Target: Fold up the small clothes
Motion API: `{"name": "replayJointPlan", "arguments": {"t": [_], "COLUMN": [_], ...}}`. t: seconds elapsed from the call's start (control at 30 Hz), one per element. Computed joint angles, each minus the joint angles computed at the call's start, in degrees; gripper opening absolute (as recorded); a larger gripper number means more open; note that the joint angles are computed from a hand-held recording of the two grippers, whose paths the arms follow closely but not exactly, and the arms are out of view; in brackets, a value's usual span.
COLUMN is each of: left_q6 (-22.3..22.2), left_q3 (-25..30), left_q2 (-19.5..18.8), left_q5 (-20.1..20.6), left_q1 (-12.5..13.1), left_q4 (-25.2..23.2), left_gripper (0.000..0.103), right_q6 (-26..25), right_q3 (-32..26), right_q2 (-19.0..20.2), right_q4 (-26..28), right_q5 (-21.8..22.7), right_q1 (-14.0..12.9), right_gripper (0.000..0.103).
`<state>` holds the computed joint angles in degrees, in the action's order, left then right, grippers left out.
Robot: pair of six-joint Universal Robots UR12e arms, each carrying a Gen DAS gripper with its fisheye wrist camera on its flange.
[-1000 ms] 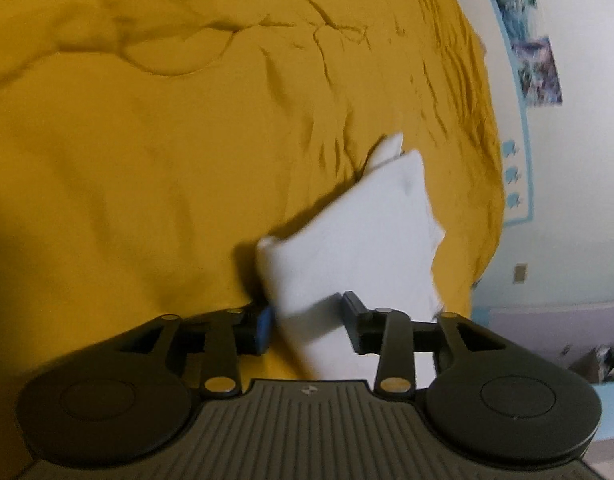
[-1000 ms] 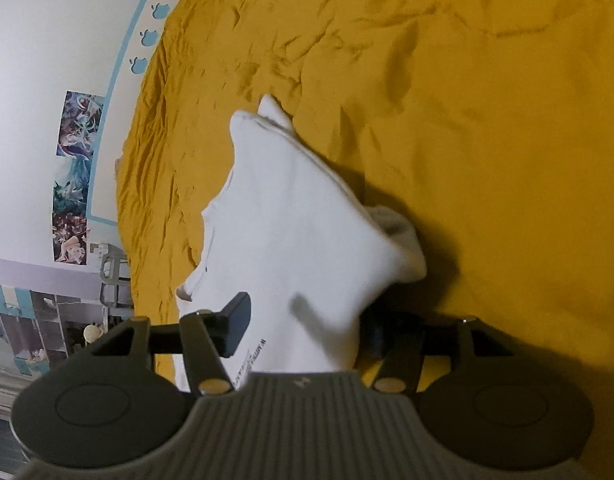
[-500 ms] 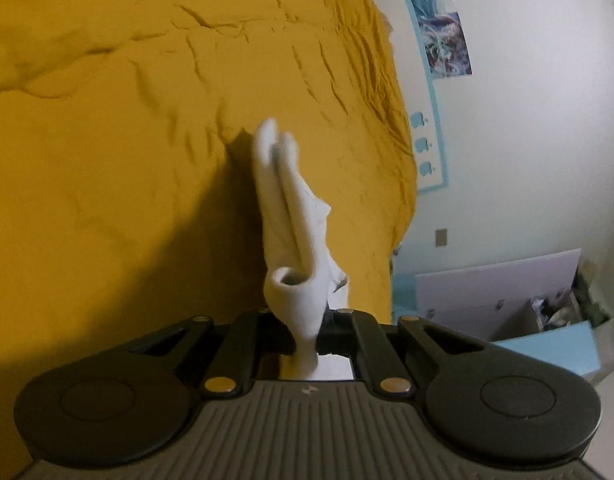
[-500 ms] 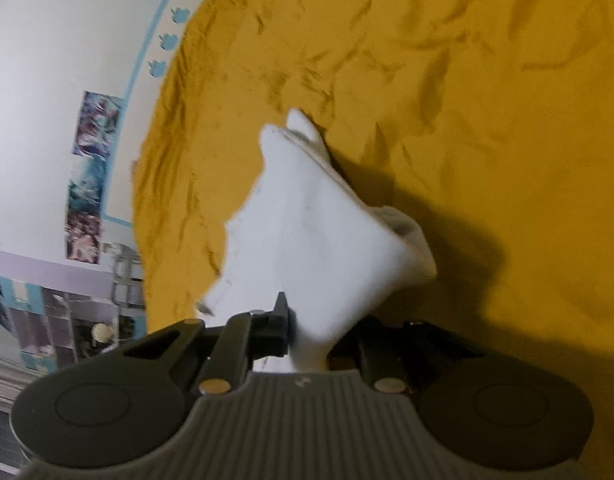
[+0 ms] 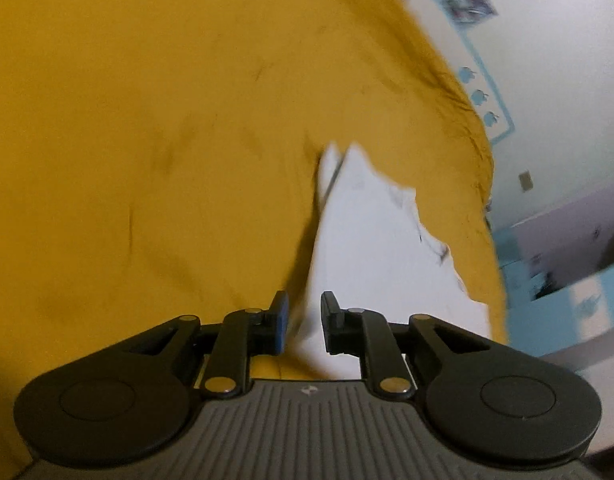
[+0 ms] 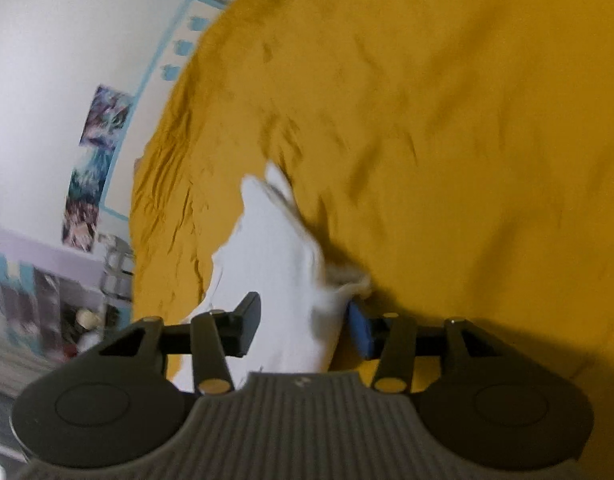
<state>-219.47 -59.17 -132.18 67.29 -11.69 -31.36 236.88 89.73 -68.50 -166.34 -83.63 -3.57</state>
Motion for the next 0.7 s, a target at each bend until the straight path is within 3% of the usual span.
{"name": "replayJointPlan", "arguments": {"t": [0.1, 0.2, 0.27, 0.33, 0.5, 0.6, 0.7], "left_q6": [4.0, 6.9, 10.2, 13.6, 16.4, 16.2, 14.5], "left_q3": [7.7, 18.8, 26.1, 31.4, 33.0, 38.7, 43.8], "left_q2": [-3.8, -10.3, -14.5, -17.4, -18.3, -21.3, -24.2], "left_q5": [1.4, 0.5, 2.7, 5.1, 8.3, 9.8, 8.7], "left_q1": [-0.5, -1.1, -1.9, -2.8, -3.7, -4.0, -3.7], "left_q4": [-0.6, -3.9, -7.5, -10.6, -13.7, -17.8, -20.9], "left_gripper": [0.026, 0.026, 0.026, 0.026, 0.026, 0.026, 0.026], "right_q6": [-14.2, -23.4, -27.8, -31.0, -33.5, -37.1, -38.3], "right_q3": [-5.4, -11.6, -15.9, -20.1, -27.6, -31.5, -33.8], "right_q2": [2.3, 6.8, 9.9, 13.0, 18.8, 21.2, 22.6], "right_q4": [2.9, 2.5, 3.7, 5.8, 8.8, 12.1, 16.0], "right_q5": [-4.9, -6.9, -7.2, -8.0, -6.0, -5.7, -2.8], "right_q1": [0.9, 1.5, 1.7, 1.7, 1.4, 1.3, 0.8], "right_gripper": [0.052, 0.052, 0.052, 0.052, 0.052, 0.052, 0.052]}}
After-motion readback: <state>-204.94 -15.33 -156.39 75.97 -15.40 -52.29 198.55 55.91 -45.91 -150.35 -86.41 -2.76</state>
